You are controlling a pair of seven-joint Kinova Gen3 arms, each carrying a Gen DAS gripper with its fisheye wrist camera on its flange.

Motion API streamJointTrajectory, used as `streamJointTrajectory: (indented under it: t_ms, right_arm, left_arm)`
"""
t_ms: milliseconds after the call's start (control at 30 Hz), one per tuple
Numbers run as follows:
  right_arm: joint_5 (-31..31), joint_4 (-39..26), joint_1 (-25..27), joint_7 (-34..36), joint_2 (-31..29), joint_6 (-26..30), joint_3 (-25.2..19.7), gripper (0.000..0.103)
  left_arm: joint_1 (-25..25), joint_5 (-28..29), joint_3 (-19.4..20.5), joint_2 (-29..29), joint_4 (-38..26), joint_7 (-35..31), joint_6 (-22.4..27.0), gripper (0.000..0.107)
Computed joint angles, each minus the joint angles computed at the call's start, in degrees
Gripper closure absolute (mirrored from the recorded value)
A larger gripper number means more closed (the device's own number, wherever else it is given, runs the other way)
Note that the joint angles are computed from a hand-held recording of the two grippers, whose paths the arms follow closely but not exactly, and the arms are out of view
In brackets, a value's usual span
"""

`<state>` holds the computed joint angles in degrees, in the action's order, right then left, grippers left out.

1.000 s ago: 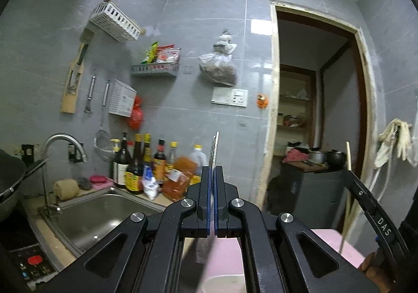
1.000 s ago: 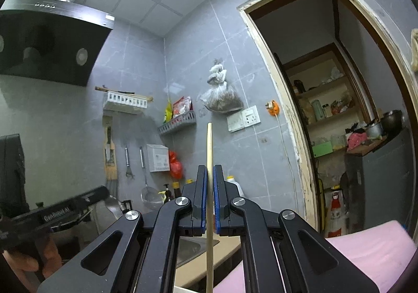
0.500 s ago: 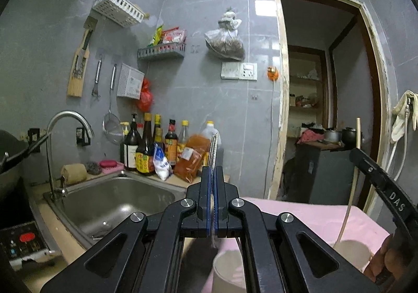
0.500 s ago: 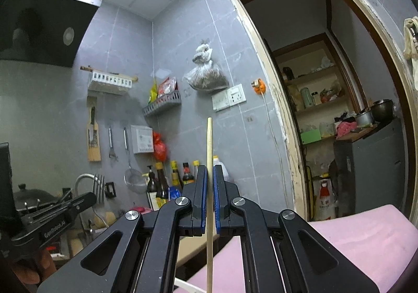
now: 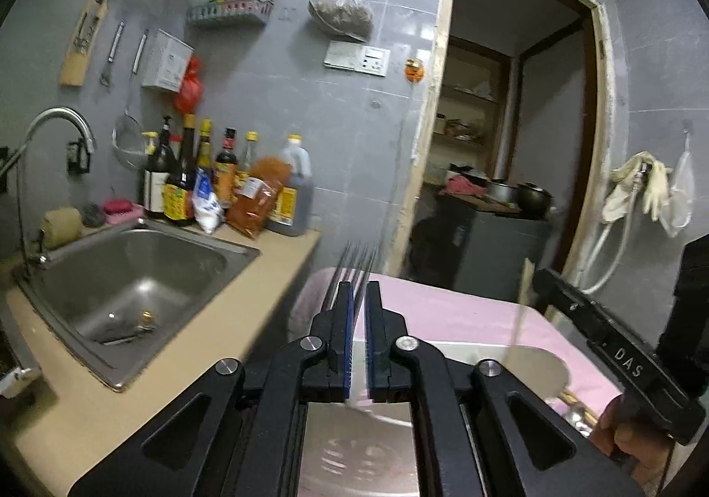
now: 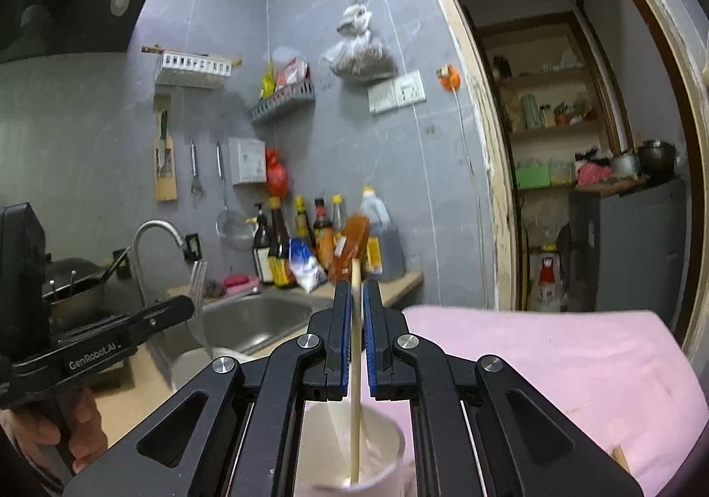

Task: Organize utensils
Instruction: 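Open both tools over the white caddy to drop fork and chopstick in, then move left tool to the metal peeler while right tool moves to the chopsticks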

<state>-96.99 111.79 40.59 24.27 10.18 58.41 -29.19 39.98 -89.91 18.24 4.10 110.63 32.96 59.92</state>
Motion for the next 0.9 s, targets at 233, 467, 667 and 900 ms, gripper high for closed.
streamJointTrajectory:
  t_ms: [233,467,667,900]
  right_arm:
    - [2.8,-0.5,-0.6,-3.8,-1.6,6.3,6.9,0.075]
    - [2.5,0.0,-0.2,-4.1,-4.0,11.3,15.1,0.051]
    - [1.8,0.5,0.5,-1.6,-4.9,15.1,22.9,0.026]
    - [1.1,1.1,0.8,1.7,-4.7,18.0,31.7,0.001]
  left_arm:
    - [0.1,-0.3,1.4,-2.3,-0.3,0.1,-1.5,0.093]
    - [3.5,-1.9,3.3,0.2,-3.6,-1.3,2.8,0.056]
    - [9.9,-3.8,2.6,5.7,-8.7,-4.8,9.3,0.023]
    - [14.9,-4.2,-0.4,10.1,-13.0,-7.6,7.9,0.015]
